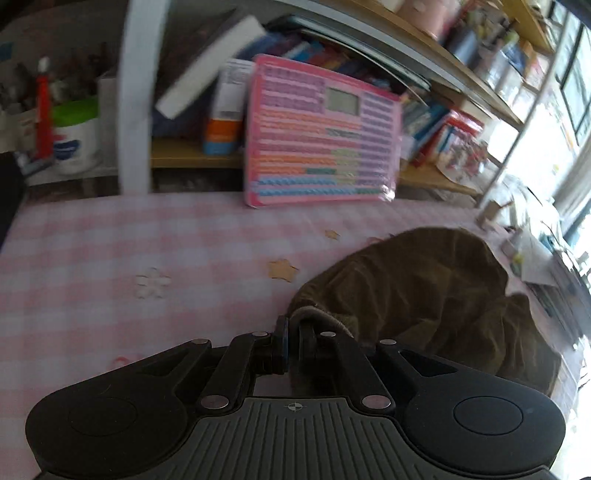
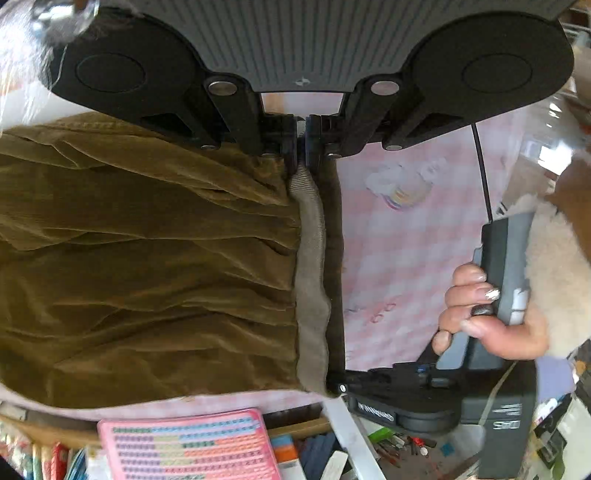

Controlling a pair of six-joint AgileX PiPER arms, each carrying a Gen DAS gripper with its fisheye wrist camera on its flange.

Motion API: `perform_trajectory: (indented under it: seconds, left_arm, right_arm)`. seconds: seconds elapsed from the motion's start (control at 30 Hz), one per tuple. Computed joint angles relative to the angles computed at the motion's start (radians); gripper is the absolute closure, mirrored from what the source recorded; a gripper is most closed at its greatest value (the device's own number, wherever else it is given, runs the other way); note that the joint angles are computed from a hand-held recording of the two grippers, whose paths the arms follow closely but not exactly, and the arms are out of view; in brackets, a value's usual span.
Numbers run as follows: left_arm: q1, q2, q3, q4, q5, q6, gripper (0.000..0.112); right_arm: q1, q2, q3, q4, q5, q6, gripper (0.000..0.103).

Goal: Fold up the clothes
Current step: 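Lower the trousers flat onto the table with both tools, legs extended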

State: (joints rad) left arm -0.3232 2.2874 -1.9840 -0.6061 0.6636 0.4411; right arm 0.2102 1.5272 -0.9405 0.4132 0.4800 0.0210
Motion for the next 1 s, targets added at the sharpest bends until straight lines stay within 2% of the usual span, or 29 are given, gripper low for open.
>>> perform_trajectory:
  seconds: [0.07, 0.1, 0.13, 0.2, 0.27, 0.3, 0.37, 0.5, 0.57, 0.63, 0.73, 0.97, 1.0]
  left_arm:
    - [0.022, -0.006, -0.015, 0.002, 0.021, -0.013, 0.101]
    - [0.034, -0.008, -0.027, 0.004, 0.035, -0.019, 0.092]
    - [0.042, -0.004, -0.042, 0.029, 0.048, -0.043, 0.074]
    - [0.055, -0.007, -0.041, 0.093, 0.055, -0.088, 0.06]
    - [0.067, -0.042, 0.035, 0.137, 0.025, -0.107, 0.058]
    - [0.076, -0.06, 0.078, 0.149, 0.012, -0.112, 0.057]
    - [0.095, -0.117, 0.196, 0.14, -0.03, -0.107, 0.057]
    - [0.142, -0.224, 0.422, -0.134, -0.098, 0.069, 0.057]
    - [0.157, -0.26, 0.507, -0.293, -0.113, 0.176, 0.057]
    - [0.161, -0.271, 0.558, -0.424, -0.119, 0.263, 0.057]
    - [0.155, -0.248, 0.564, -0.53, -0.102, 0.315, 0.058]
    - [0.094, -0.132, 0.454, -0.462, -0.113, 0.193, 0.063]
    - [0.084, -0.118, 0.442, -0.459, -0.116, 0.185, 0.068]
  right_arm:
    - [0.005, 0.038, -0.045, 0.042, -0.006, -0.011, 0.099]
    - [0.013, 0.056, -0.066, 0.056, -0.011, -0.017, 0.099]
    - [0.023, 0.072, -0.082, 0.066, -0.017, -0.017, 0.099]
    - [0.07, 0.087, -0.09, 0.047, -0.033, 0.031, 0.097]
    - [0.094, 0.127, -0.142, 0.036, -0.006, 0.052, 0.093]
    - [0.094, 0.141, -0.152, 0.063, 0.003, 0.02, 0.085]
    - [0.078, 0.173, -0.164, 0.17, 0.029, -0.116, 0.077]
    - [0.046, 0.121, -0.103, 0.314, 0.054, -0.286, 0.067]
    - [-0.005, 0.073, -0.058, 0.428, 0.077, -0.417, 0.065]
    - [-0.057, -0.004, 0.003, 0.47, 0.098, -0.45, 0.064]
    - [-0.126, -0.108, 0.09, 0.419, 0.084, -0.346, 0.065]
    - [-0.276, -0.279, 0.225, 0.193, 0.04, -0.006, 0.065]
    - [-0.289, -0.296, 0.239, 0.159, 0.033, 0.039, 0.065]
